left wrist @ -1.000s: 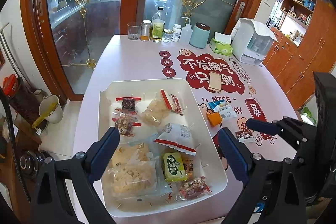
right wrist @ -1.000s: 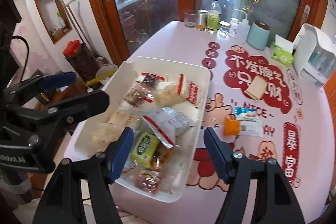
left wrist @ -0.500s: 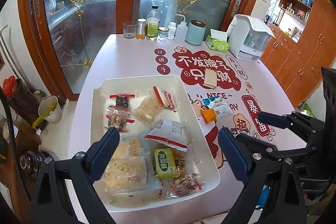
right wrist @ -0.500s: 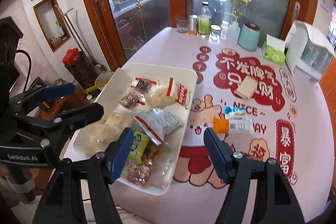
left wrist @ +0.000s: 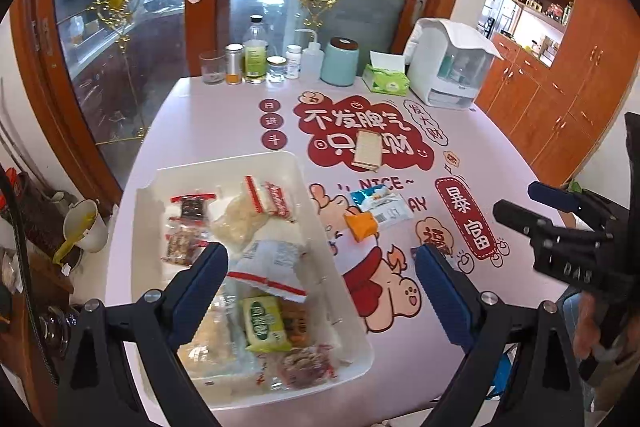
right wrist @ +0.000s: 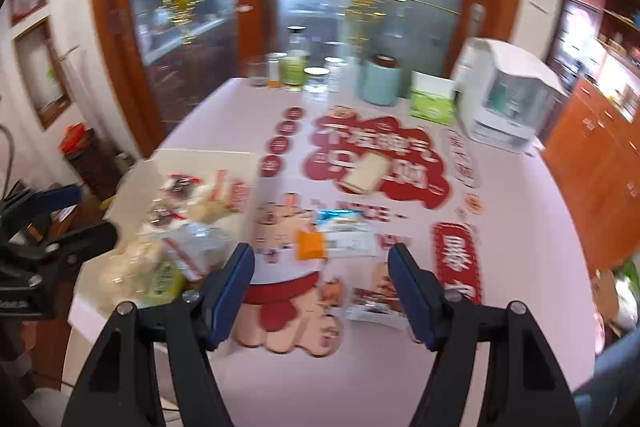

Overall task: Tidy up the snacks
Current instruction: 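Lift both open tools away from the tray, then move both tools down toward the remaining snacks on the tablecloth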

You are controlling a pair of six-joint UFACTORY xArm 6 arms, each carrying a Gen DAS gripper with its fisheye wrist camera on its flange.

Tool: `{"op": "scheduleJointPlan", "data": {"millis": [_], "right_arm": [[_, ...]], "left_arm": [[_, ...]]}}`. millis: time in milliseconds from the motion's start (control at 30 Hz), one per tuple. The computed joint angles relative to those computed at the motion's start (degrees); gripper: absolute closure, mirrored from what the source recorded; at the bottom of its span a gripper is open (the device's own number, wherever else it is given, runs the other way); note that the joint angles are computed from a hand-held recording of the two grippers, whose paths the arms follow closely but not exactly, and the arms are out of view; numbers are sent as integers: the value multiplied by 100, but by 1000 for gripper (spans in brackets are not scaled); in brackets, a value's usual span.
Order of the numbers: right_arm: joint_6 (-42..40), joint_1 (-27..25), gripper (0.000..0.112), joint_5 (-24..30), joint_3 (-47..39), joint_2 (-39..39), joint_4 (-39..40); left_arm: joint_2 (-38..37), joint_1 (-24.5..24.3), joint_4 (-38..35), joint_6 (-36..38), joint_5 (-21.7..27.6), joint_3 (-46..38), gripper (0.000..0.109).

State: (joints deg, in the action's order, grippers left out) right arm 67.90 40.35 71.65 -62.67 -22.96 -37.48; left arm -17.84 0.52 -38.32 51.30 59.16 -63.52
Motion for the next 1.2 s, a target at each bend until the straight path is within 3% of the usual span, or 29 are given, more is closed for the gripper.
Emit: {"op": "scheduleJointPlan", "data": {"millis": [267, 467, 667, 733, 900, 1200], "right_arm": [[-306, -926, 42, -372, 1130, -1145, 644], [-1347, -1674, 43, -1099, 1959, -1671, 1486], [-2756, -2202, 43, -1753, 2489, -1564, 2036], [-3341, -2404, 43, -2079, 2685, -1519, 2294], [-4971, -2787, 43, -2814, 3084, -1302, 3160], [-7735, -3060, 43, -3583, 3359, -590, 4738]], "left_arm": [[52, -789, 454, -524, -393, 132, 14], [386, -1575, 1002, -384, -826, 84, 14], [1265, -2335, 2003, -257, -1145, -299, 14], [1707, -2507, 2377, -447, -992, -630, 19], [2910, -2822, 3002, -811, -54, -1734, 31], [4327, -3247, 3790, -1256, 751, -3069, 37]]}}
